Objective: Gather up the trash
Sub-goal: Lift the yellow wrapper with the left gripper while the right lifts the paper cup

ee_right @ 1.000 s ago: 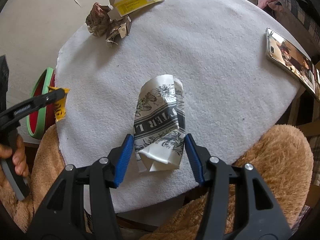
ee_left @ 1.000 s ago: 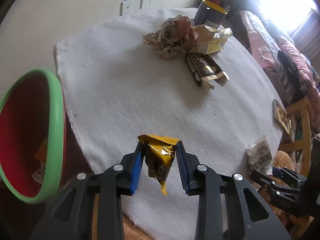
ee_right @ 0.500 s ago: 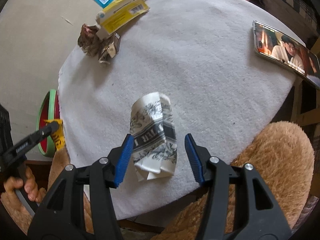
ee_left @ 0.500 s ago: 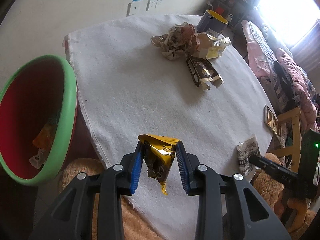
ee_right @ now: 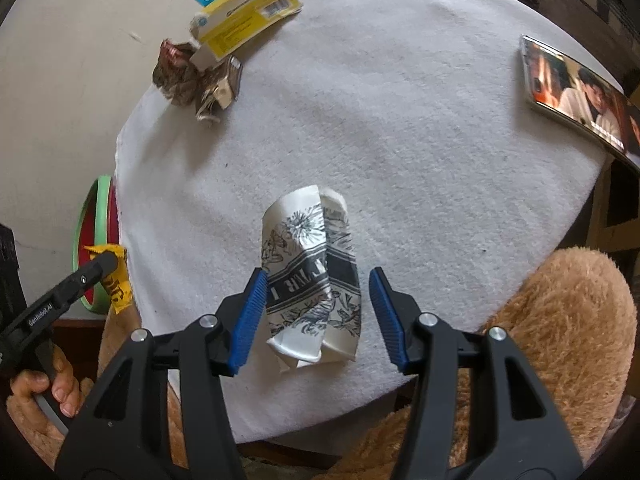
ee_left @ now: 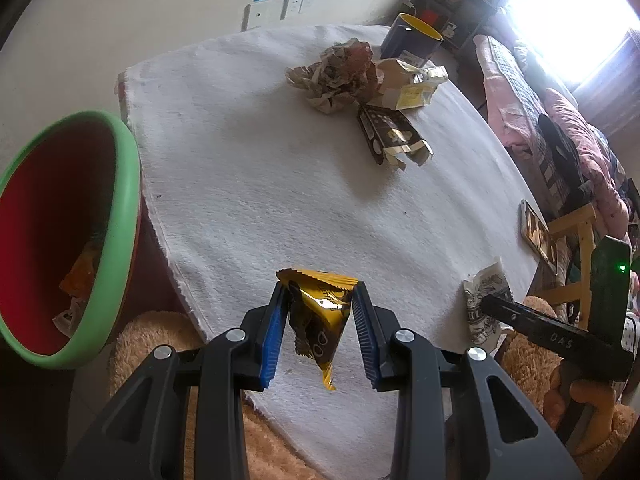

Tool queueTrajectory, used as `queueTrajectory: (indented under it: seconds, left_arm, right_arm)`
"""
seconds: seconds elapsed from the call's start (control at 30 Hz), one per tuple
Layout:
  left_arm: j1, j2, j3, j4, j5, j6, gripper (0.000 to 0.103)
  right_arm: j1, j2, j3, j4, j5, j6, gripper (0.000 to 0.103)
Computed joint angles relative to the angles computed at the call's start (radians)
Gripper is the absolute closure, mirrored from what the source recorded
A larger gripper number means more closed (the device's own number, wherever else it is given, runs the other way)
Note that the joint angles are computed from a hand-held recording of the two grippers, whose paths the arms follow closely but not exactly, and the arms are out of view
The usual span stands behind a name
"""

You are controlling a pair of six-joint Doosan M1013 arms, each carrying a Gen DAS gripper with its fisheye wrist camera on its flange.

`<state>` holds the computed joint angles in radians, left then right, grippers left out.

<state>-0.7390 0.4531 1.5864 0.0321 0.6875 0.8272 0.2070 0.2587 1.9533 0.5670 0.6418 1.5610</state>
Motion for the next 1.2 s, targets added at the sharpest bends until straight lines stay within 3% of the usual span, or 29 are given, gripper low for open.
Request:
queueTrajectory:
  seconds: [0.07,0.17,0.6,1.2]
  left_arm:
    - [-0.001,0.001,-0.001,-0.001,0.002,0.001,0.072]
    - [0.001,0.0,0.0,0.0,0.002,0.002,0.072]
    - [0.005,-0.021,0.02,0.032,-0.025,-0.051,0.072]
    - [0.023,-0.059,0.077,0.045,-0.071,-0.109,0.072]
  right_arm:
    - [0.006,0.004,-0.007,0.003,0.014,-0.02,0.067]
    - [0.011,0.0,-0.01,0.023,0.02,-0.051,0.069]
    - [0.033,-0.023,-0.028,0.077,0.018,-0.109,0.069]
    - [0.093,-0.028,-0.067,-0.014,0.012,-0.09,0.069]
